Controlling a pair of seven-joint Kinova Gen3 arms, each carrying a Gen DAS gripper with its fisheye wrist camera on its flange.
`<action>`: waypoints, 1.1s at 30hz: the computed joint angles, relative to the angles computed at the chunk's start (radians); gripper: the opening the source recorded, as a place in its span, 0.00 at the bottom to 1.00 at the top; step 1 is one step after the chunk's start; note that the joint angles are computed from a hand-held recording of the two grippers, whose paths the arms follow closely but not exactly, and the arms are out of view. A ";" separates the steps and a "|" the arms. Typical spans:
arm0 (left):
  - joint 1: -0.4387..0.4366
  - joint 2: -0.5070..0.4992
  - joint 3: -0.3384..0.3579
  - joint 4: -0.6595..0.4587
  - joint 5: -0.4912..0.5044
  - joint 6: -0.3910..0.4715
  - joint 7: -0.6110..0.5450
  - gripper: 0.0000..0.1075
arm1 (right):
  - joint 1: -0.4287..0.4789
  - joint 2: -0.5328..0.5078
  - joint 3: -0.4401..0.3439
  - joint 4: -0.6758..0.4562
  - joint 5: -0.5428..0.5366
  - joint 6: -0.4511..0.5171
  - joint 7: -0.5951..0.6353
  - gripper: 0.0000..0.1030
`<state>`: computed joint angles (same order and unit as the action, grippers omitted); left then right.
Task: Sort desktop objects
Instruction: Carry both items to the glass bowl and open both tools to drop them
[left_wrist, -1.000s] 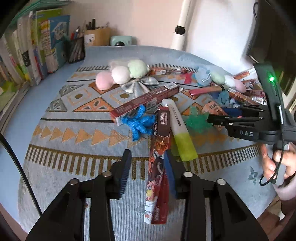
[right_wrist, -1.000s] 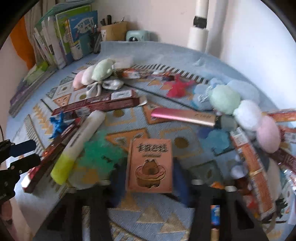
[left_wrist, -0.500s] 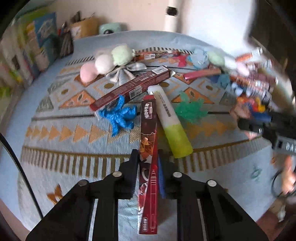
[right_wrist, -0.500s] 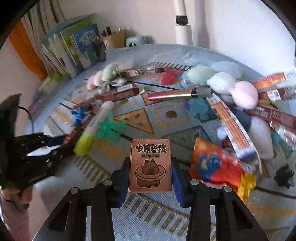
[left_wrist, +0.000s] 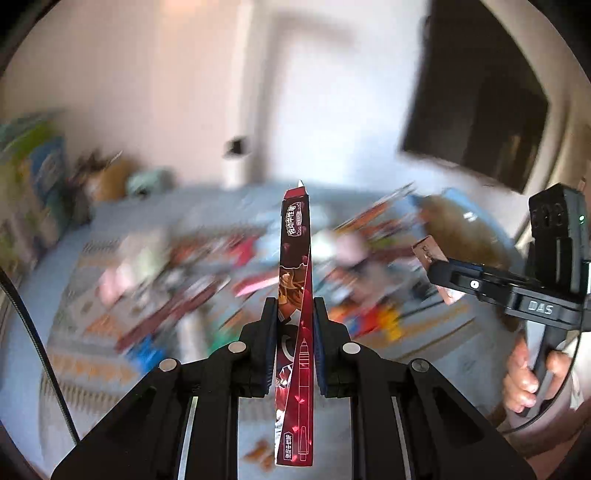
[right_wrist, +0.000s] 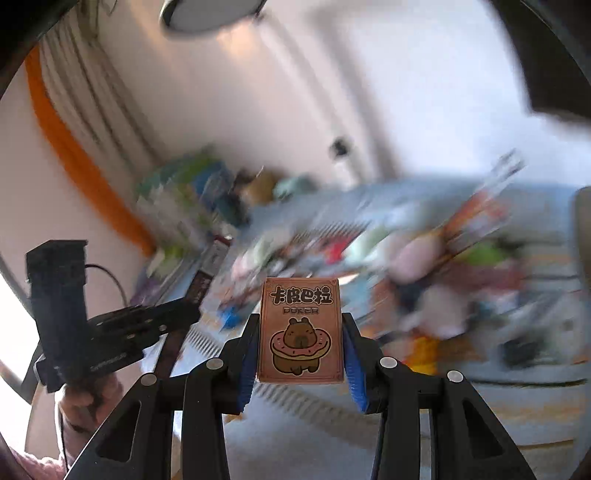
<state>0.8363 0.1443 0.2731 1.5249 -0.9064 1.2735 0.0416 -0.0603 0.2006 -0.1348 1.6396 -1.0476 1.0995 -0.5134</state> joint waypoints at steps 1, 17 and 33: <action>0.005 0.011 -0.022 -0.022 -0.005 -0.026 -0.026 0.13 | 0.002 -0.020 0.032 0.004 -0.006 -0.022 -0.011 0.39; -0.283 0.459 0.146 -0.625 0.187 -0.407 -0.613 0.13 | -0.401 -0.004 0.662 -0.148 0.418 -0.337 -0.649 0.39; -0.263 0.579 -0.078 -0.761 0.631 -0.535 -0.861 0.27 | 0.183 0.039 -0.008 -0.216 0.691 -0.313 -0.884 0.52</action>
